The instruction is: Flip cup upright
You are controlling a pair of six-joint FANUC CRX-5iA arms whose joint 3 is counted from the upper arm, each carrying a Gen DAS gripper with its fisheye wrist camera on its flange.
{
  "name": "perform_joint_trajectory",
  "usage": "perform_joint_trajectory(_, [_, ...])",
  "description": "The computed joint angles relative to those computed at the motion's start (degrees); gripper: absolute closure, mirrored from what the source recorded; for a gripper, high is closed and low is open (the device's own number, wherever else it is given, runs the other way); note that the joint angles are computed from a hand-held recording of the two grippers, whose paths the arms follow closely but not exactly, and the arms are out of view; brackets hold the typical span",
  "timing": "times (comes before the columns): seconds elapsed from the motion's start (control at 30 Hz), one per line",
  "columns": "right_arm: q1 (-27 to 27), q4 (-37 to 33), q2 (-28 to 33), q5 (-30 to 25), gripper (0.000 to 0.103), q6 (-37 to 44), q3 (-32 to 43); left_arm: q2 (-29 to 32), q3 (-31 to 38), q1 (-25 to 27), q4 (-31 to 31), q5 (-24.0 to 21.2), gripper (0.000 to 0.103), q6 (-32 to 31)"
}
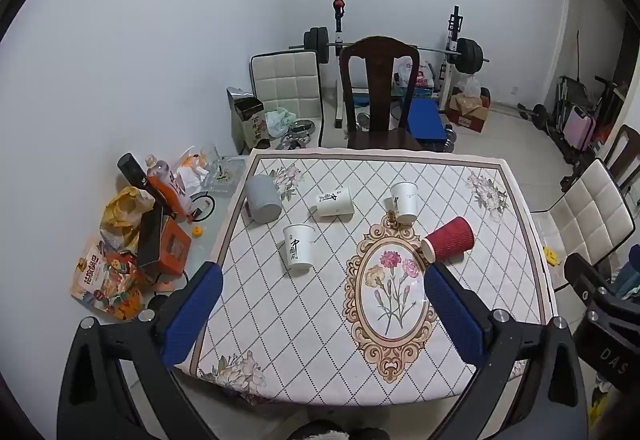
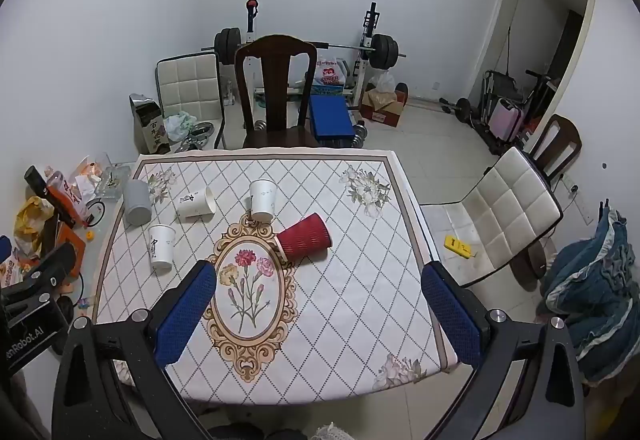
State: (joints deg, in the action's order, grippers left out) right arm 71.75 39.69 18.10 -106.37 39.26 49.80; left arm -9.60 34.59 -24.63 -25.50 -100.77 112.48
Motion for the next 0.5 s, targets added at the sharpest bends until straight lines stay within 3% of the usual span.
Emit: perform_joint_trajectory(0.5, [-0.1,0.5,0.0,-0.1,0.0,0.9,0.4,2.5,3.8,-0.3,0.0,-0.8,0.0,-0.3])
